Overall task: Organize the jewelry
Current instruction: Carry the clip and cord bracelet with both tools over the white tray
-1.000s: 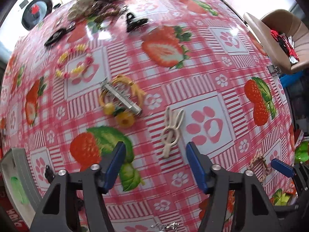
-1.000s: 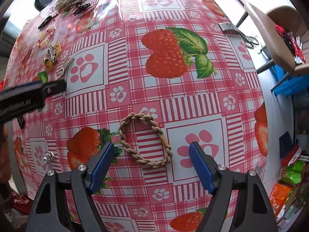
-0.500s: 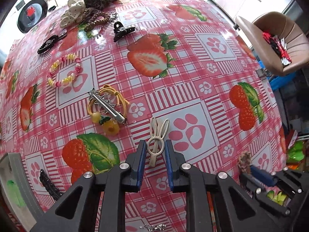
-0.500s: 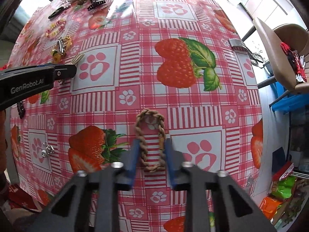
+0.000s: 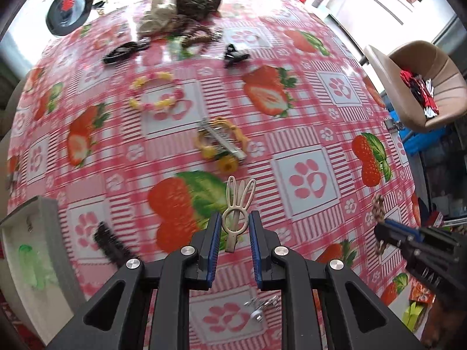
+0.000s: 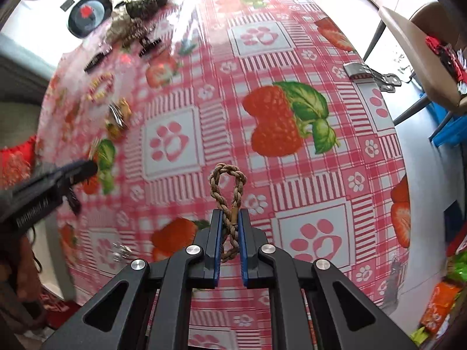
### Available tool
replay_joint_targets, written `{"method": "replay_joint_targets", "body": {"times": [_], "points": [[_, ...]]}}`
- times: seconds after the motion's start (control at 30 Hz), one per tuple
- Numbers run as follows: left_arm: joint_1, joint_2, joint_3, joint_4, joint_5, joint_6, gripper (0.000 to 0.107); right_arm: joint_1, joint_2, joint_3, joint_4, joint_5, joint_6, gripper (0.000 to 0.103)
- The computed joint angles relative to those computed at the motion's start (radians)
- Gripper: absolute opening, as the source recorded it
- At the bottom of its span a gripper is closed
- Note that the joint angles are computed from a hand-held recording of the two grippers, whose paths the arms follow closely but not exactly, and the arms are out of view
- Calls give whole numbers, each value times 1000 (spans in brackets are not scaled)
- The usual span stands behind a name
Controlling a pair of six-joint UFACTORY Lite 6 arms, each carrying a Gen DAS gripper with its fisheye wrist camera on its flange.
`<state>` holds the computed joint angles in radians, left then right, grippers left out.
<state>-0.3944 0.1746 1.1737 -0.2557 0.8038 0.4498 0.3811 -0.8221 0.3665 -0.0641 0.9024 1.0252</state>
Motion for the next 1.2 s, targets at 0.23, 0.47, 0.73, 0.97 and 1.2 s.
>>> {"method": "replay_joint_targets", "body": {"times": [0.23,0.47,0.73,0.97,1.2], "points": [[178,-72,-21,-16,58,90,26,35,118,91,10,-78,11,11],[341,-98,-8,-27,96,166,26,165,328,248,-31,-159,74,11],[567,-84,30,-33,129,273,26,258,622,510,-28,-229,20,11],[756,-27,86,-22,138,339,26,317,920,826,25,-254,-103,11],[913,88,170,15,105,358,26,371,1276,1259,117,-211,-270,11]]}}
